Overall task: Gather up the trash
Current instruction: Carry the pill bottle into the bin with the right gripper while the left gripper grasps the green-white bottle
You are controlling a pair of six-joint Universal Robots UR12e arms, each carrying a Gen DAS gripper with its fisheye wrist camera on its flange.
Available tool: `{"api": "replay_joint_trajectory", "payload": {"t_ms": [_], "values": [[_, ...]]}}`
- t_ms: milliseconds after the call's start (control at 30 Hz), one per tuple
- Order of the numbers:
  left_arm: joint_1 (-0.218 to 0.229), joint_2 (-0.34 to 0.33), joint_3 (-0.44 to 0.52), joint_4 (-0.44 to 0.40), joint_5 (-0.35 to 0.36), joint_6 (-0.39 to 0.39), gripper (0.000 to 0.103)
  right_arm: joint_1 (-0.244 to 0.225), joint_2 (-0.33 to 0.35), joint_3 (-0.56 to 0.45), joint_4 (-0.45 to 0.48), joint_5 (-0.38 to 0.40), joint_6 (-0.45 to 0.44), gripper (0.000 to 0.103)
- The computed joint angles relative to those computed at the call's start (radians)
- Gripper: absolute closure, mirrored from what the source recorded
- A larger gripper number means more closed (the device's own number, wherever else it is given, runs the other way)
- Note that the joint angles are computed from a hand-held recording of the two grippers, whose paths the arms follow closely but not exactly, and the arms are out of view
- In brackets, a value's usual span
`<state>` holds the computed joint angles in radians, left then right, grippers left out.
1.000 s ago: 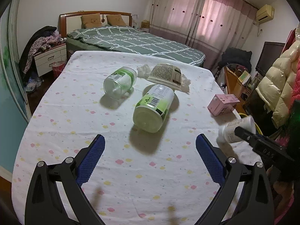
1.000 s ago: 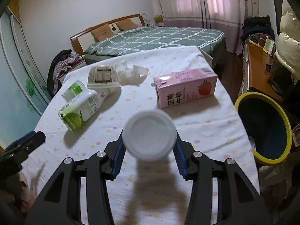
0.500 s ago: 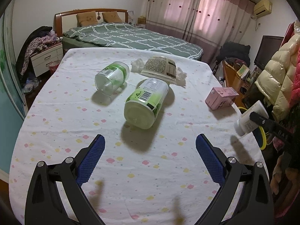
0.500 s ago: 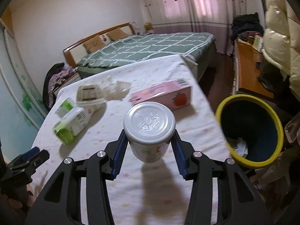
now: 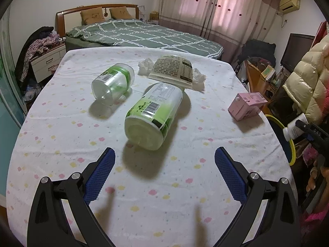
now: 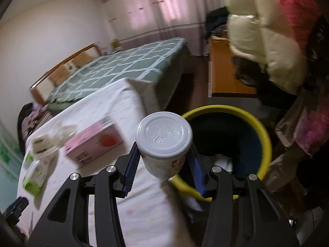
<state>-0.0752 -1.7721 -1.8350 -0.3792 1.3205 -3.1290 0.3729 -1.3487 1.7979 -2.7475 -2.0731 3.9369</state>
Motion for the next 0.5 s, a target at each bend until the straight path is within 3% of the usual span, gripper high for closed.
{"api": "replay_joint_trajectory", "payload": {"t_ms": [333,500], "values": [[-0.018,-0.033,0.041,-0.023,0.022,-0.003,0.007,-0.034,-0.005,0.012,0.103,-0.045,0.111,0.056],[-0.021,-0.045,0.056,-0.032,0.032,-0.006,0.007,-0.033,0.003,0.007,0.111,-0.056,0.114,0.051]]}}
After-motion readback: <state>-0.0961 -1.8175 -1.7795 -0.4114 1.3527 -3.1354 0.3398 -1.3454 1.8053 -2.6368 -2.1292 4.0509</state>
